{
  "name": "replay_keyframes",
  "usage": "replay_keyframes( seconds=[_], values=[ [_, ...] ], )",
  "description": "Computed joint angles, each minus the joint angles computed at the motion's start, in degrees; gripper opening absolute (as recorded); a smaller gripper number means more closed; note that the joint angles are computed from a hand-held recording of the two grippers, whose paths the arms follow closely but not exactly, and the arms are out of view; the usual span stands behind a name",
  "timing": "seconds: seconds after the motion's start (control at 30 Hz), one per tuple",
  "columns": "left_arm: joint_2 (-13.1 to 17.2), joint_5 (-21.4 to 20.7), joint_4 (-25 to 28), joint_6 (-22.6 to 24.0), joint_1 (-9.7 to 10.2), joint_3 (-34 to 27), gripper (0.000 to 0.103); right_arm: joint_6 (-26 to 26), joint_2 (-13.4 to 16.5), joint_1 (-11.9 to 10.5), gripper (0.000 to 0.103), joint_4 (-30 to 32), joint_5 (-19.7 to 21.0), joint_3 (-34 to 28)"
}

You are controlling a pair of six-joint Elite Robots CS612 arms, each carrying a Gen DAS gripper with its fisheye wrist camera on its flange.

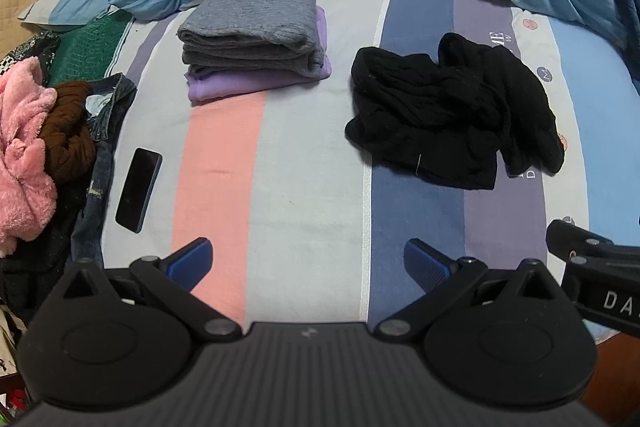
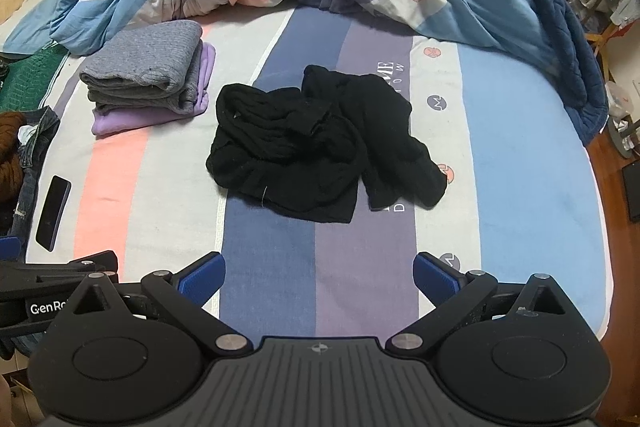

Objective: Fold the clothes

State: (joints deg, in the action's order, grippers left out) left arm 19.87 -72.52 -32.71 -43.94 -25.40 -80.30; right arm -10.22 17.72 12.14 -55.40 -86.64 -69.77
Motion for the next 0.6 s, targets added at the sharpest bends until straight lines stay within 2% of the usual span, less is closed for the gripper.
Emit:
replay_keyframes(
  seconds=[0.6],
  values=[
    [0.47,0.48,-0.33,0.48,-0.25,-0.82,0.103,0.45,-0.17,0.02,0.101,0.24,0.0,-0.01]
  ],
)
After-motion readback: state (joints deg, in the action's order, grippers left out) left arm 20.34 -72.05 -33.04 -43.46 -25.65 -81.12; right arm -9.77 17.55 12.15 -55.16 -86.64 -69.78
